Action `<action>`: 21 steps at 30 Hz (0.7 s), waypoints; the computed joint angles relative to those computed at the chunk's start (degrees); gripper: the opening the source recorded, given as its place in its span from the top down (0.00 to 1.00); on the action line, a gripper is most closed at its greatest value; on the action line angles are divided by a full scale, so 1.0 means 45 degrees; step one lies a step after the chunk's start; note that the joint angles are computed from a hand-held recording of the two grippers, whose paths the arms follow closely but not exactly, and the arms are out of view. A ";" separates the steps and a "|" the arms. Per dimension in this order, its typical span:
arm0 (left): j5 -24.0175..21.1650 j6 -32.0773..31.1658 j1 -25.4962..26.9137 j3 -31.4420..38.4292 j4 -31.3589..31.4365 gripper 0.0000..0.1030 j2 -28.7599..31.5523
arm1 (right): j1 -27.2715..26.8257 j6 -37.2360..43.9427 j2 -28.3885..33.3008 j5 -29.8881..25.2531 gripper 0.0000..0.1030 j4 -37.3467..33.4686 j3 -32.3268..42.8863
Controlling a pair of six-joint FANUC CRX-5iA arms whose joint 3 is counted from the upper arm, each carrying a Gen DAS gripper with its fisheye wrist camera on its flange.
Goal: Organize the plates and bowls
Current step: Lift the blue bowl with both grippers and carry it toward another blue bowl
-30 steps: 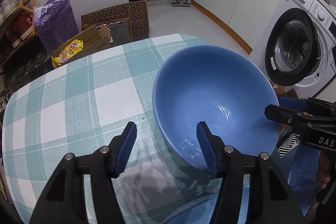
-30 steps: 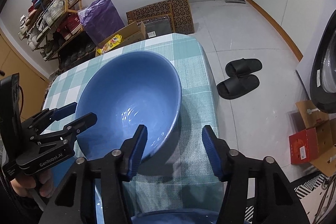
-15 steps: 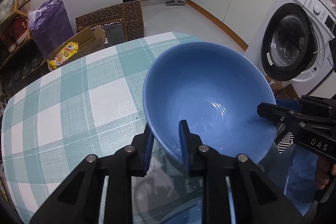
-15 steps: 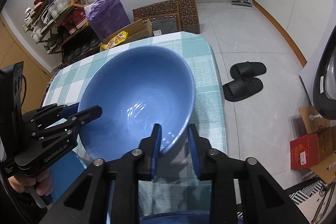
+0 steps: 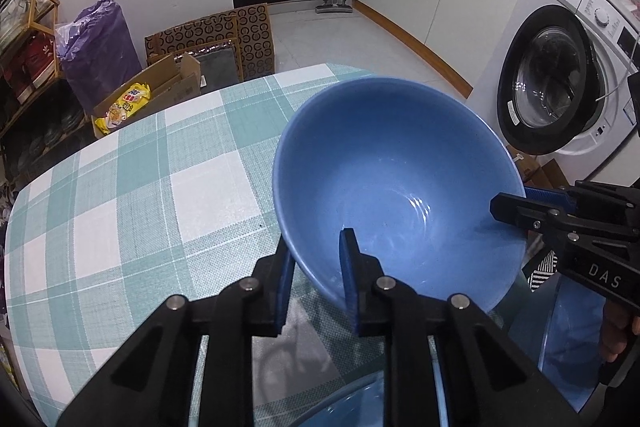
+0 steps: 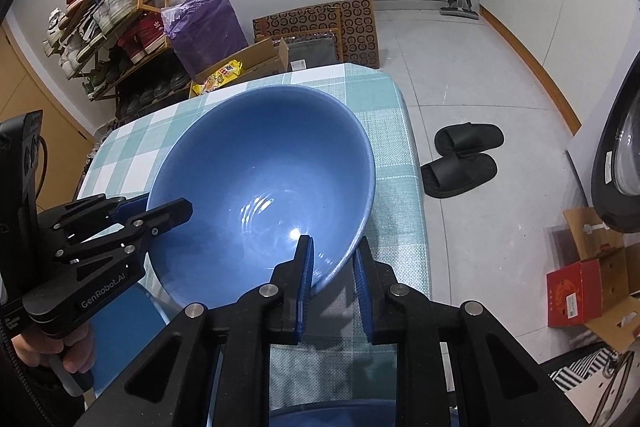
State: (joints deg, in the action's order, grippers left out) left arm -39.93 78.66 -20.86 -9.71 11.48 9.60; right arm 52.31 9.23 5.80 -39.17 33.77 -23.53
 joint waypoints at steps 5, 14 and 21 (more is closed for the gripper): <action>0.0136 0.0059 -0.0066 -0.0043 -0.0095 0.80 -0.0205 | 0.0055 -0.0204 -0.0130 -0.0098 0.80 0.0244 -0.0080; 0.0429 -0.0062 -0.0150 -0.0241 0.0029 0.80 -0.0729 | 0.0436 -0.1050 -0.0721 -0.0501 0.80 0.1007 -0.0492; 0.0555 -0.0008 -0.0254 -0.0384 -0.0008 0.80 -0.1261 | 0.0971 -0.1687 -0.1323 -0.1262 0.80 0.1716 -0.0717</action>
